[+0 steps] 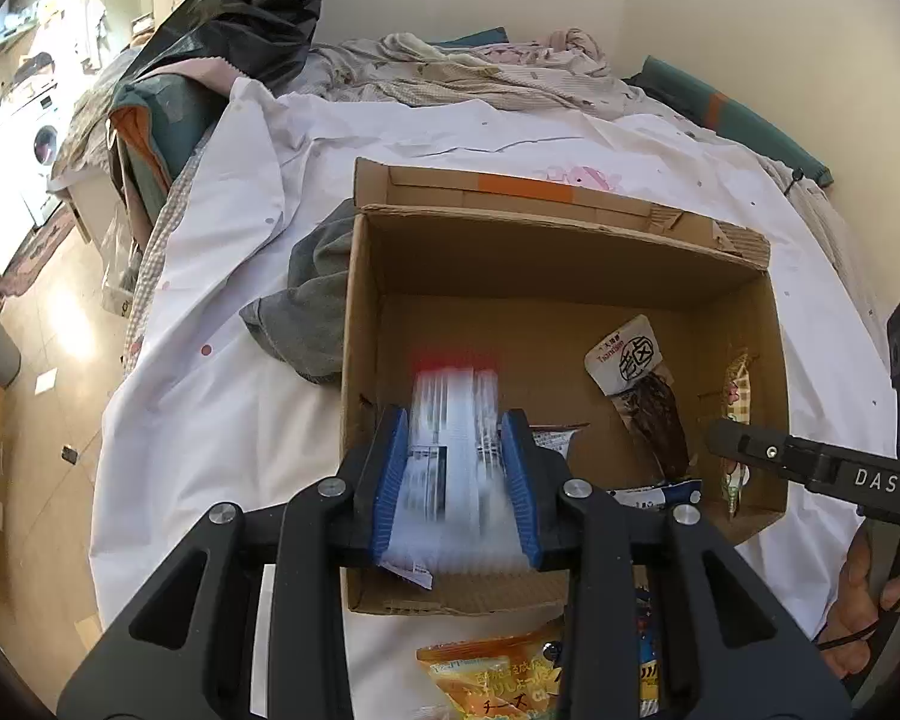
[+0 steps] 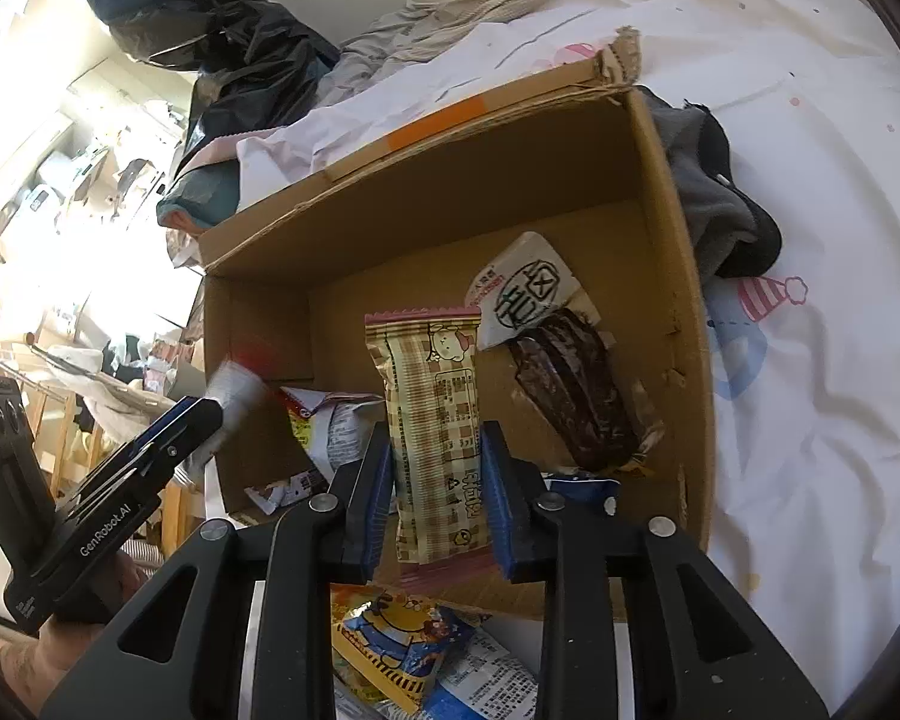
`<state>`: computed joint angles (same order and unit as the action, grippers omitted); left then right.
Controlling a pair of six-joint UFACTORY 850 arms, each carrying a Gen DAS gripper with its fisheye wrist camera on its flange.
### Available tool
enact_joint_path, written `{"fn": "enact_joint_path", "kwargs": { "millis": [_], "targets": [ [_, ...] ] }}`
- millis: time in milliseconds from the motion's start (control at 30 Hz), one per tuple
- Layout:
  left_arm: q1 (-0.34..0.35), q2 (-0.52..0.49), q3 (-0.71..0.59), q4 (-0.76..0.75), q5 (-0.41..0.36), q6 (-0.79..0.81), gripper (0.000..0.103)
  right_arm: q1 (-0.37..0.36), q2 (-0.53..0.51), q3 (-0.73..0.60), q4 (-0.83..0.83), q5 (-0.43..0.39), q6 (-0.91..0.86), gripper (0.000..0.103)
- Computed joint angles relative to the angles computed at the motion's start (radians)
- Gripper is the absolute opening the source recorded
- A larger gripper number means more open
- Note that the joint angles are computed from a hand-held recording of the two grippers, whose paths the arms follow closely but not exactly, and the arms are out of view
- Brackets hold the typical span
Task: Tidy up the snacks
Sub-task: 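Open both grippers to drop the bars into the box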
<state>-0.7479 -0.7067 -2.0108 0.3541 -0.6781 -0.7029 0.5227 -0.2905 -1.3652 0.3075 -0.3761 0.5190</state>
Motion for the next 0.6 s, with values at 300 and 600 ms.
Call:
{"fn": "enact_joint_path", "kwargs": {
  "millis": [300, 600],
  "targets": [
    [-0.019, 0.025, 0.031, 0.065, 0.04, -0.002, 0.086, 0.001, 0.017, 0.025, -0.002, 0.049, 0.045, 0.073],
    [-0.028, 0.021, 0.026, 0.097, 0.031, -0.002, 0.087, -0.001, 0.013, 0.014, -0.004, 0.026, 0.052, 0.073]
  ]
}}
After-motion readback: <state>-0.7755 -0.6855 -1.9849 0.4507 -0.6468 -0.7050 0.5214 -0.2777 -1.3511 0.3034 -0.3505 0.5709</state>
